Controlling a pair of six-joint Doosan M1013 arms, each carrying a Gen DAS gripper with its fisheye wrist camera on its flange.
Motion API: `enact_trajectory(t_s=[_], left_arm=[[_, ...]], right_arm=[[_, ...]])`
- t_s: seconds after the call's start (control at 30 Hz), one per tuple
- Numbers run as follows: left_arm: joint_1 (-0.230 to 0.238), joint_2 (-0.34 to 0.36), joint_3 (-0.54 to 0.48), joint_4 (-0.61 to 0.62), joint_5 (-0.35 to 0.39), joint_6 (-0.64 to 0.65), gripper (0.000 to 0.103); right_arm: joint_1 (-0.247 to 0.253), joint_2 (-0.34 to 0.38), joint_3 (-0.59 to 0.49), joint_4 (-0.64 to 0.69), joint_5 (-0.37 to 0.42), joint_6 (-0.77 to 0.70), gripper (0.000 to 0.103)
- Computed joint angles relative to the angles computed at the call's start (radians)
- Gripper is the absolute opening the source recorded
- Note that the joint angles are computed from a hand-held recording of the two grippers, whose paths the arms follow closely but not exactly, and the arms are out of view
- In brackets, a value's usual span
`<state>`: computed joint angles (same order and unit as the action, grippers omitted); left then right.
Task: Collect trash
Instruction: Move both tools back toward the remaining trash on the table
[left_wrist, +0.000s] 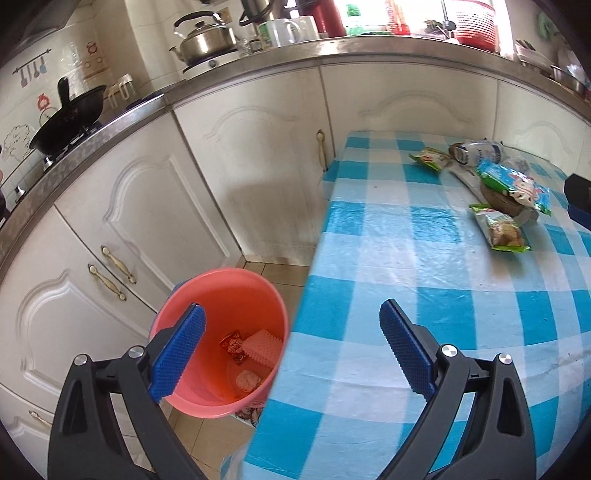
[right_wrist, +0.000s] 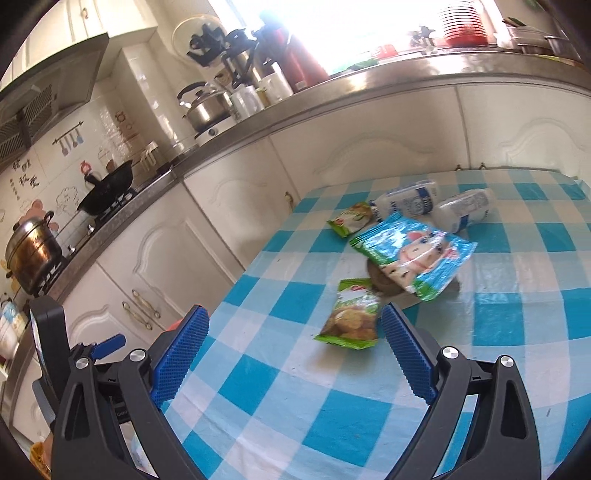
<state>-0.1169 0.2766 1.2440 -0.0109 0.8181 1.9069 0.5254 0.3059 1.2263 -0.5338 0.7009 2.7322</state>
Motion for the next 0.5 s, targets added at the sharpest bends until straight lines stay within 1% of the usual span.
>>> enact_trajectory(t_s=[0.3,0.5], left_arm=[[-0.048,-0.009,0.012,0.026,0.006,0.020,0.096],[-0.073,-0.011,0.015,0.036,0.015,0.035,0.096]], right_arm=[[-0.035,-0.062,0.096,-0.097,-0.016,0.173,0.094],[-0.057,-0.095,0.146,-0.147,-0.001,0.257,0.094]])
